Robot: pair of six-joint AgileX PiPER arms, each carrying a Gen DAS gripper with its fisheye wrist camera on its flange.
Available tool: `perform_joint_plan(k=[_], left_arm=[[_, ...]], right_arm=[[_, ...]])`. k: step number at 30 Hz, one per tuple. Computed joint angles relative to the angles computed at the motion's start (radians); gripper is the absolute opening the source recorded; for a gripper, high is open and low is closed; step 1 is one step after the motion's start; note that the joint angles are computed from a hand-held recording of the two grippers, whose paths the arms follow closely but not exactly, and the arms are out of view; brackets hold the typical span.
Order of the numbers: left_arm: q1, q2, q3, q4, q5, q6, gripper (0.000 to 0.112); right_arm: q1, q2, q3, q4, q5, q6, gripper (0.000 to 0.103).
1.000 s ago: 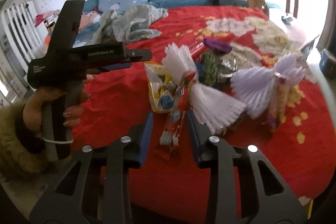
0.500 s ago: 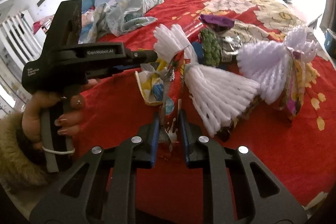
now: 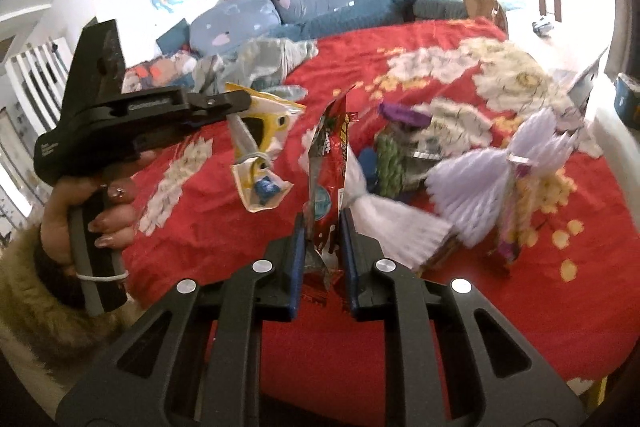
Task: Collect trash
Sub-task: 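Grasp the red snack packet with the right tool while the left tool grasps a yellow-white wrapper, then carry both held wrappers over the yellow bin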
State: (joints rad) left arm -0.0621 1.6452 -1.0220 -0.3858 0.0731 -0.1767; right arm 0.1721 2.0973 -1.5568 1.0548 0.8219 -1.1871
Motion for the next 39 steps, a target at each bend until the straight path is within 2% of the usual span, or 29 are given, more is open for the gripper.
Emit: perform_joint_plan(k=[4,12,17,23,39], left_arm=[[-0.028,-0.027,-0.011,0.296,-0.004,-0.281,0.013],[-0.101,-0.015,-0.073,0.705,0.013,-0.664,0.012],[-0.140,0.014,-0.125,0.733,0.022,-0.683,0.012],[-0.201,0.065,-0.202,0.911,0.047,-0.845,0.012],[-0.286,0.199,-0.383,0.674,0.100,-0.582,0.012]], right_arm=[[-0.022,-0.012,-0.010,0.022,0.004,-0.008,0.012],[-0.068,-0.027,-0.033,0.057,0.003,-0.009,0.012],[-0.096,-0.027,-0.053,0.070,-0.004,-0.002,0.012],[-0.137,-0.026,-0.069,0.084,-0.015,0.007,0.012],[-0.258,0.014,-0.143,0.093,-0.031,0.077,0.012]])
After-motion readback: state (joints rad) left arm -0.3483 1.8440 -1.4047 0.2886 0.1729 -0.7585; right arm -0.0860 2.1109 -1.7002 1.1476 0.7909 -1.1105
